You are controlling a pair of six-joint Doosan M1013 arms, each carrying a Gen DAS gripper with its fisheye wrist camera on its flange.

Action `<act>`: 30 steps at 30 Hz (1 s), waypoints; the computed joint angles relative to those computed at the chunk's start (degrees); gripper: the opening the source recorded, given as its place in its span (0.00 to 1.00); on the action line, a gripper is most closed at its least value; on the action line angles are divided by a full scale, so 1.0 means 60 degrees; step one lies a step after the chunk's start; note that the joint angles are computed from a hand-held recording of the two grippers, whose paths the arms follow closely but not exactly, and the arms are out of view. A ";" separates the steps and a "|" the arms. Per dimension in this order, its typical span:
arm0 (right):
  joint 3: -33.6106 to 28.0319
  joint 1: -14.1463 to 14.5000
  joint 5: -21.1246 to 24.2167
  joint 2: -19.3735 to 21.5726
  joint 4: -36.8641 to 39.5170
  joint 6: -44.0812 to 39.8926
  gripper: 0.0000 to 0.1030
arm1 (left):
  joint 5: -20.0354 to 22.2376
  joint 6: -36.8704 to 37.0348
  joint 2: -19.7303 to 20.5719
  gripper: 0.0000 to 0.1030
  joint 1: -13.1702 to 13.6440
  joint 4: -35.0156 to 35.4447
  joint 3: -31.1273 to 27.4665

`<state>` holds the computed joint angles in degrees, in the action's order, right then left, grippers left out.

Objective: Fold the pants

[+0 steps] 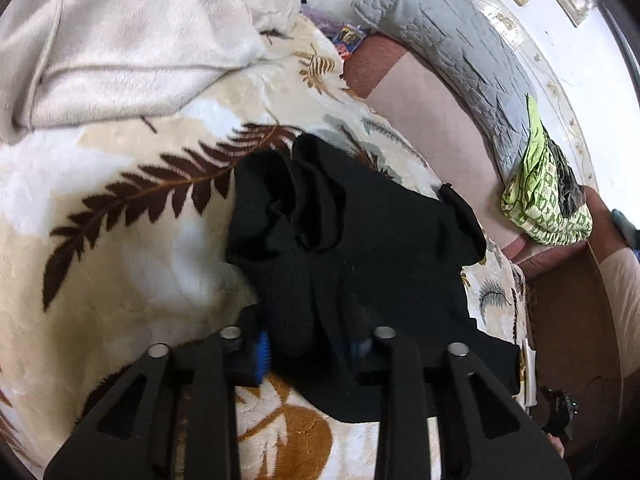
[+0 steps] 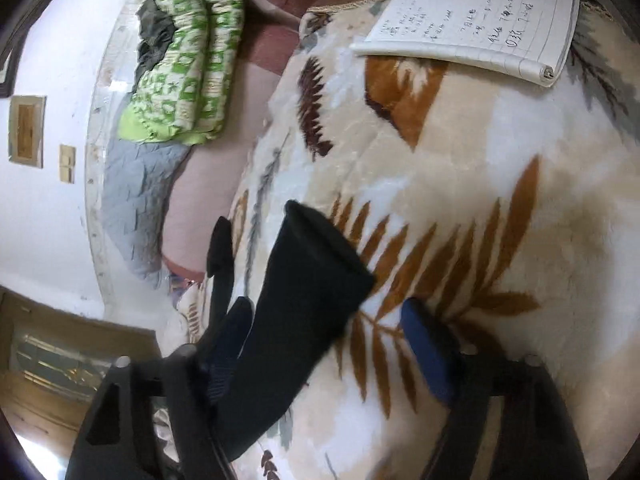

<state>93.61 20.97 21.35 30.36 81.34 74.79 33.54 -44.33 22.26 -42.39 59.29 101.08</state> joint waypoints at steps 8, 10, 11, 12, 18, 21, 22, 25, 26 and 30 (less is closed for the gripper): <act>-0.0506 -0.0014 0.0046 0.0368 -0.1211 0.0567 0.50 | -0.0123 0.0153 0.0078 0.14 0.0053 -0.0452 -0.0006; -0.0520 -0.0028 0.0116 0.0381 -0.1889 0.1282 0.22 | -0.0165 -0.0004 0.0053 0.11 0.0069 -0.0468 0.0046; -0.0485 -0.0083 0.0304 0.0404 -0.1669 0.1118 0.14 | -0.0160 -0.0119 0.0052 0.10 0.0061 -0.0436 0.0064; -0.0465 -0.0116 0.0423 0.0423 -0.1476 0.0927 0.12 | -0.0138 -0.0248 0.0056 0.09 0.0043 -0.0400 0.0075; -0.0346 -0.0060 0.0174 0.0187 -0.1452 0.0124 0.04 | 0.0525 -0.0565 -0.0076 0.04 -0.0275 -0.0332 0.0081; -0.0087 -0.0036 0.0229 -0.0109 -0.0613 -0.1114 0.04 | 0.1134 -0.0701 -0.0299 0.04 -0.0630 -0.0191 0.0197; -0.0013 -0.0035 0.0347 -0.0201 -0.0536 -0.1341 0.04 | 0.1336 -0.0833 -0.0410 0.04 -0.0749 -0.0087 0.0301; 0.0157 -0.0011 0.0795 -0.0452 -0.1251 -0.1090 0.04 | 0.1597 -0.1629 -0.0824 0.03 -0.1061 0.0267 0.0823; 0.0168 0.0010 0.1015 -0.0504 -0.1808 -0.0714 0.04 | 0.1581 -0.1833 -0.0952 0.03 -0.1118 0.0301 0.1002; -0.0020 0.0117 0.1914 -0.0462 -0.3806 0.0766 0.04 | 0.1505 -0.1659 -0.1206 0.04 -0.1191 -0.0332 0.1434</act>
<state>93.49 21.67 32.83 27.59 58.50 79.38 42.57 -54.29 15.02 -49.54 57.30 109.68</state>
